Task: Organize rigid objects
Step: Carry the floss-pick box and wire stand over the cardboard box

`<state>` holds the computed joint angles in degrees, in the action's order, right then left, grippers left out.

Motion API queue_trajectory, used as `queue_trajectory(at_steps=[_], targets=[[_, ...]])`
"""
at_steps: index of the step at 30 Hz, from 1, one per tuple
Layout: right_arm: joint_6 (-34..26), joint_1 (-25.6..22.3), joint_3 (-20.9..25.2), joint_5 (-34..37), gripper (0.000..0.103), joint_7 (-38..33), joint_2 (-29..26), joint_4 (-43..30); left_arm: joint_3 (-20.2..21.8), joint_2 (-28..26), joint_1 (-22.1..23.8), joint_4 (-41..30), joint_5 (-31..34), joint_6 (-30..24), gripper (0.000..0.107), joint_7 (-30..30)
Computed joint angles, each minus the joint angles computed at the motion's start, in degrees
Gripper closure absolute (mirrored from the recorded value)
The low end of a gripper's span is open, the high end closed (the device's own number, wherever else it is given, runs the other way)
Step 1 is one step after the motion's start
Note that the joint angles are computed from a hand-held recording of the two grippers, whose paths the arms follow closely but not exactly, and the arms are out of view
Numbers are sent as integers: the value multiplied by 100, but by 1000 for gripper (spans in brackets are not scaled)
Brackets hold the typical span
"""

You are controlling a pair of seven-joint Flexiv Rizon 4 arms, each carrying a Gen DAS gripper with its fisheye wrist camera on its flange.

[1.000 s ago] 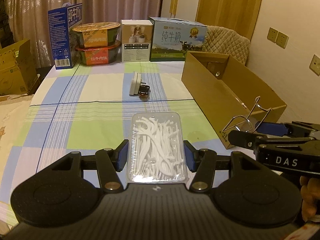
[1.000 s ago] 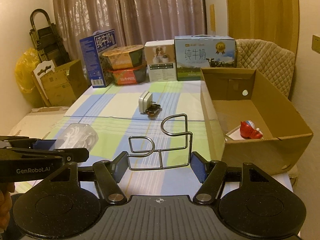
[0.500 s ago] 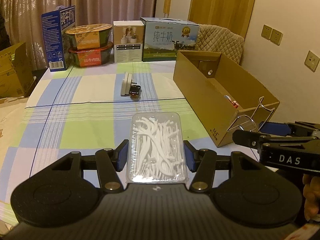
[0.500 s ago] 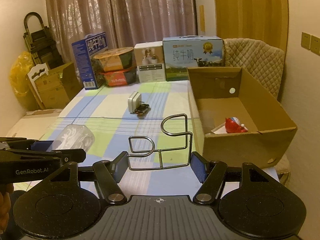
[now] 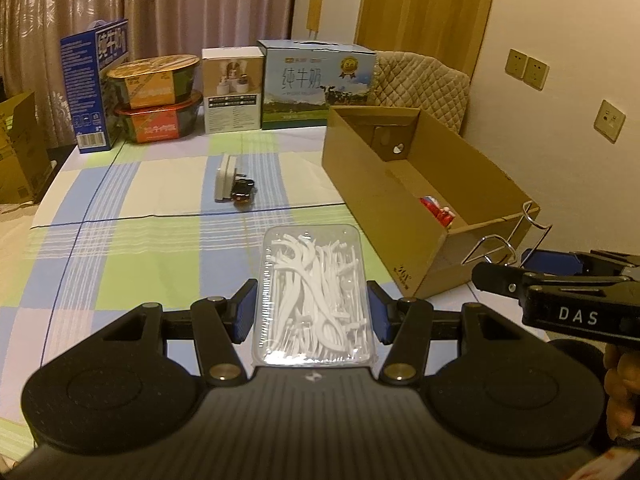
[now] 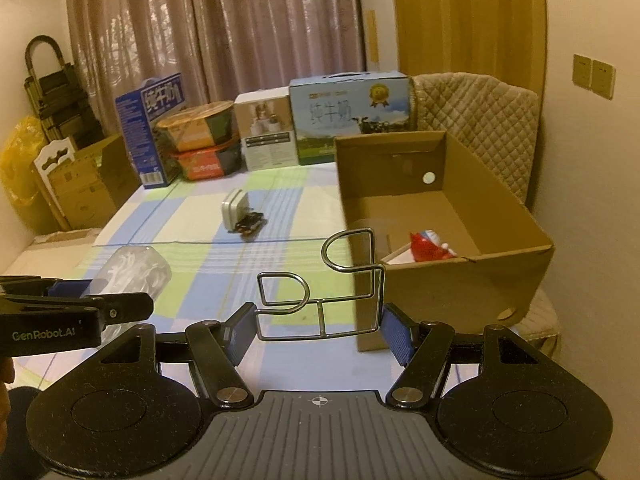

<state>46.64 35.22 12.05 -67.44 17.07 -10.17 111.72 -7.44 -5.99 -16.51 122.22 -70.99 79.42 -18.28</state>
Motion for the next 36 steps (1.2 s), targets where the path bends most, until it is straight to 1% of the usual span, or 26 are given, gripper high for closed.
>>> queue_trajectory(at_steps=[14, 24, 36], targets=[[-199, -268, 133, 147, 39, 151, 451, 415, -119, -86, -80, -233, 385, -180, 56, -258], [-352, -440, 206, 276, 39, 84, 647, 592, -246, -209, -146, -428, 498, -261, 56, -303], [-367, -700, 216, 329, 39, 19, 860, 774, -438, -460, -196, -782, 765, -403, 56, -500]])
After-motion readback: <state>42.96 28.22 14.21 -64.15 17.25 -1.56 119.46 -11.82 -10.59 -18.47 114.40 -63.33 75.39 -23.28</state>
